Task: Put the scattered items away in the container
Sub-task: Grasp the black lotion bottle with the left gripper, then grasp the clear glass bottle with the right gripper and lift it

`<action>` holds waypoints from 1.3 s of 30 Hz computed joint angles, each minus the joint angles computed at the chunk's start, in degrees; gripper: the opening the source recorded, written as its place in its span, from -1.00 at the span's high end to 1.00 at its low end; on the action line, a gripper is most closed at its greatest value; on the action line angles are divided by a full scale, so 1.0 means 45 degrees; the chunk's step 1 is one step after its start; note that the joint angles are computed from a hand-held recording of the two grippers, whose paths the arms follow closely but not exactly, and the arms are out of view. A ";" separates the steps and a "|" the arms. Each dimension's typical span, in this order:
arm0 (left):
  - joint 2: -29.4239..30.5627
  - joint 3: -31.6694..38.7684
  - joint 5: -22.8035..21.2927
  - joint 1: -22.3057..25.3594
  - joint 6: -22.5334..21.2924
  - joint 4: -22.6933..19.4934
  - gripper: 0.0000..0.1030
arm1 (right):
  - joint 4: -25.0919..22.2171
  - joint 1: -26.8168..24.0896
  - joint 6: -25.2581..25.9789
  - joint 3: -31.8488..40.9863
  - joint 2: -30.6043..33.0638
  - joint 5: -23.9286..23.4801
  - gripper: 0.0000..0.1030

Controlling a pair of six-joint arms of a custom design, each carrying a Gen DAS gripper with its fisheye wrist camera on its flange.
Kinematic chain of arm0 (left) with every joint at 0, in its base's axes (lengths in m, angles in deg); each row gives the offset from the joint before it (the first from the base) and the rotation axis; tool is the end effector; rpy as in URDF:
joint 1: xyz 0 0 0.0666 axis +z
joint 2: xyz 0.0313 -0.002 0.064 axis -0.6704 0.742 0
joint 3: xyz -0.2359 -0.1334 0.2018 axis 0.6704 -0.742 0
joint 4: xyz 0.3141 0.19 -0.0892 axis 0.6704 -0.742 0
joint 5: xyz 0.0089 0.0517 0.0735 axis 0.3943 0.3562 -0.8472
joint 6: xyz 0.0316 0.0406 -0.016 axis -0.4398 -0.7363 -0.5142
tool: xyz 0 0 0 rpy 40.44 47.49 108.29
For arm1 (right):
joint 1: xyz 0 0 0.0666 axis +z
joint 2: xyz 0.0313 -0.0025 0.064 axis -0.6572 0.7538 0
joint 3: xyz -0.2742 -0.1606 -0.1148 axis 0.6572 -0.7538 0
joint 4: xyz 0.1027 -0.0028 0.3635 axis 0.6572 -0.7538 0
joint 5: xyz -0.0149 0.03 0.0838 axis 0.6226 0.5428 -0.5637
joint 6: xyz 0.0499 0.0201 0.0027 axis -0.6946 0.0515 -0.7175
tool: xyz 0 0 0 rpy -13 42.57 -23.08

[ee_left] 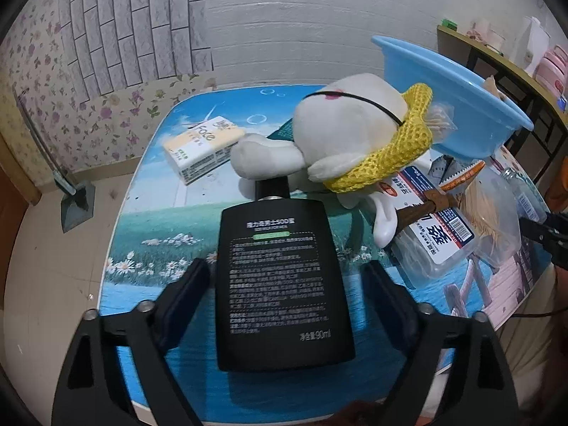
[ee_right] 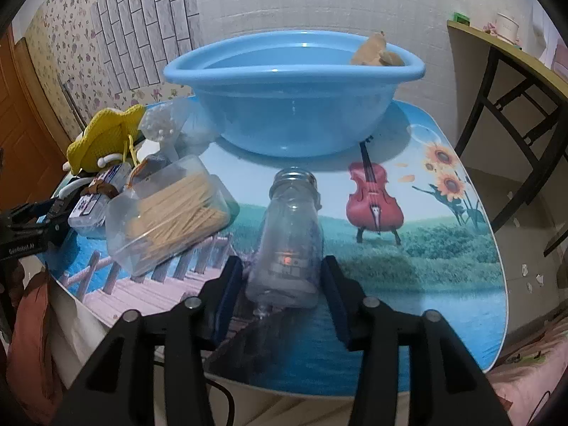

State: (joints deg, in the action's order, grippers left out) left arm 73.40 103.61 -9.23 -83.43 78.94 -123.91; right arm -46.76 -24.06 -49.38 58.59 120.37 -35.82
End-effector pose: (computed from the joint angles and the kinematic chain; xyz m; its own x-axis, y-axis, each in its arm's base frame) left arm 0.4196 -0.3506 0.4522 -0.8027 -0.0649 -0.5929 -0.0615 0.9978 -0.0259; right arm 0.4797 0.1503 0.4760 -0.7600 -0.2390 -0.6044 -0.3574 0.9304 0.0815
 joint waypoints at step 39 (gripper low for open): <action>-0.1073 -0.1709 -0.0682 -0.0130 -0.0206 0.1653 -0.24 | 0.2285 0.0042 -0.0051 -0.1541 -0.0638 0.0873 -0.21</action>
